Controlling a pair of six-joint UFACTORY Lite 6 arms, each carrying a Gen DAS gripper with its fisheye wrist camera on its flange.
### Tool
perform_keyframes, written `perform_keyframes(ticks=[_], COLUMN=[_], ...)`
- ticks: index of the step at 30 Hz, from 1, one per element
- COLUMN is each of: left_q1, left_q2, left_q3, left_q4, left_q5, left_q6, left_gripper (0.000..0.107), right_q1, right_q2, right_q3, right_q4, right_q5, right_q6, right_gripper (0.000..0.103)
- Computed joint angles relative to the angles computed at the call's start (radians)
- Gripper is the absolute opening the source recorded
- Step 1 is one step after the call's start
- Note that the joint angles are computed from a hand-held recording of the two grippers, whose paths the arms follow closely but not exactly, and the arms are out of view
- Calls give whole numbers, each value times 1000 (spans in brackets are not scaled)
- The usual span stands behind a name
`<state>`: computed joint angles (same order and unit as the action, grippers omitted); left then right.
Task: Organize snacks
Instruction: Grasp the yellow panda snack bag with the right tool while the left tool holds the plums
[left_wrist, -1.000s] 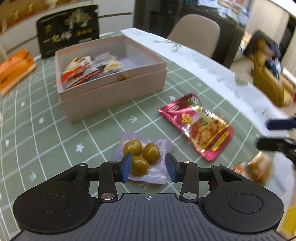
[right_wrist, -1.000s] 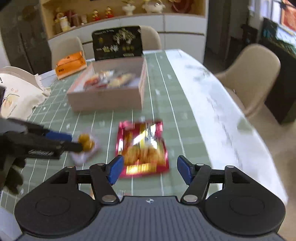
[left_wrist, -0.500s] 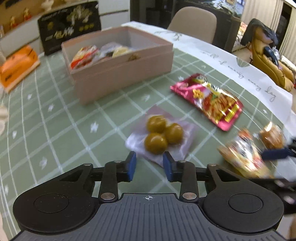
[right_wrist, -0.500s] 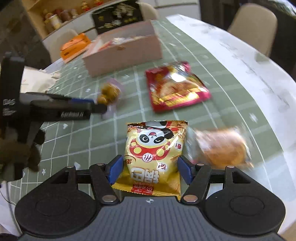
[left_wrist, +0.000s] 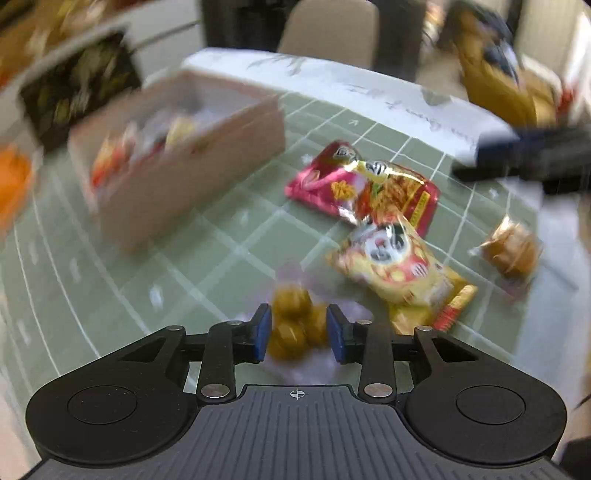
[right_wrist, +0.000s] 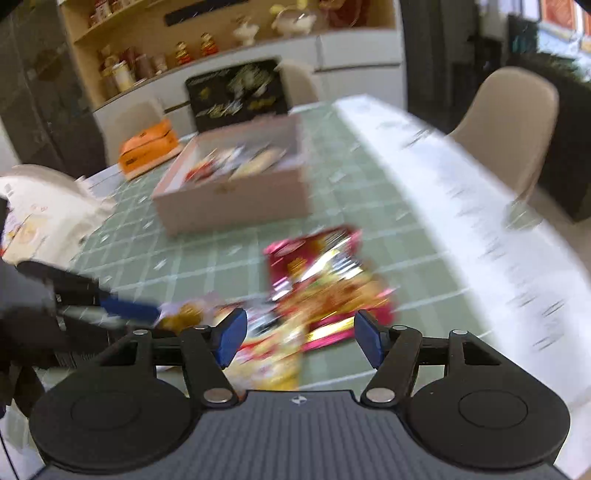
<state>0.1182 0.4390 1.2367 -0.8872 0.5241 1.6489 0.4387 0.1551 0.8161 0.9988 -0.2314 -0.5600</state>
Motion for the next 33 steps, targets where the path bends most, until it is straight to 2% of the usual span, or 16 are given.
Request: perform_keyframes(ticks=[1, 5, 7, 9, 11, 13, 17, 19, 21, 23, 26, 28, 29, 31, 33], left_q1=[-11, -6, -5, 12, 46, 91, 122, 141, 159, 172, 167, 178, 191, 235, 277], left_q2=[5, 94, 101, 74, 51, 56, 85, 90, 77, 44, 13, 35, 53, 96, 126], left_q3=[30, 219, 196, 100, 16, -6, 27, 34, 14, -37, -91, -60, -30, 44, 100], left_q4=[-5, 47, 62, 2, -93, -177, -149, -118, -114, -159, -267, -298, -282, -227, -177], left_q5=[5, 148, 137, 68, 31, 82, 165, 218, 239, 207, 80, 32, 33, 103, 215], left_q6=[-3, -141, -108, 40, 201, 306, 248, 231, 259, 333, 426, 376, 318, 200, 118], left_gripper=[38, 38, 38, 38, 38, 38, 36, 36, 39, 43, 57, 56, 52, 50, 50], right_q1=[-25, -133, -156, -149, -140, -124, -8, 31, 51, 67, 107, 114, 118, 104, 84], right_q2=[-33, -150, -189, -224, -264, -281, -209, -167, -147, -118, -28, 35, 63, 129, 205], right_q3=[-5, 20, 21, -3, -58, -105, -135, -138, -154, -145, -71, -4, 29, 110, 192], right_q4=[82, 388, 463, 507, 495, 513, 611, 643, 596, 551, 539, 569, 569, 498, 391], right_q5=[1, 3, -12, -38, -20, 12, -60, -62, -33, -4, 4, 15, 17, 43, 74], right_q6=[-92, -429, -526, -578, -545, -553, -609, -604, -515, -448, -435, -475, -472, -396, -281], right_gripper=[65, 65, 65, 66, 69, 69, 69, 69, 69, 69, 69, 69, 69, 69, 69])
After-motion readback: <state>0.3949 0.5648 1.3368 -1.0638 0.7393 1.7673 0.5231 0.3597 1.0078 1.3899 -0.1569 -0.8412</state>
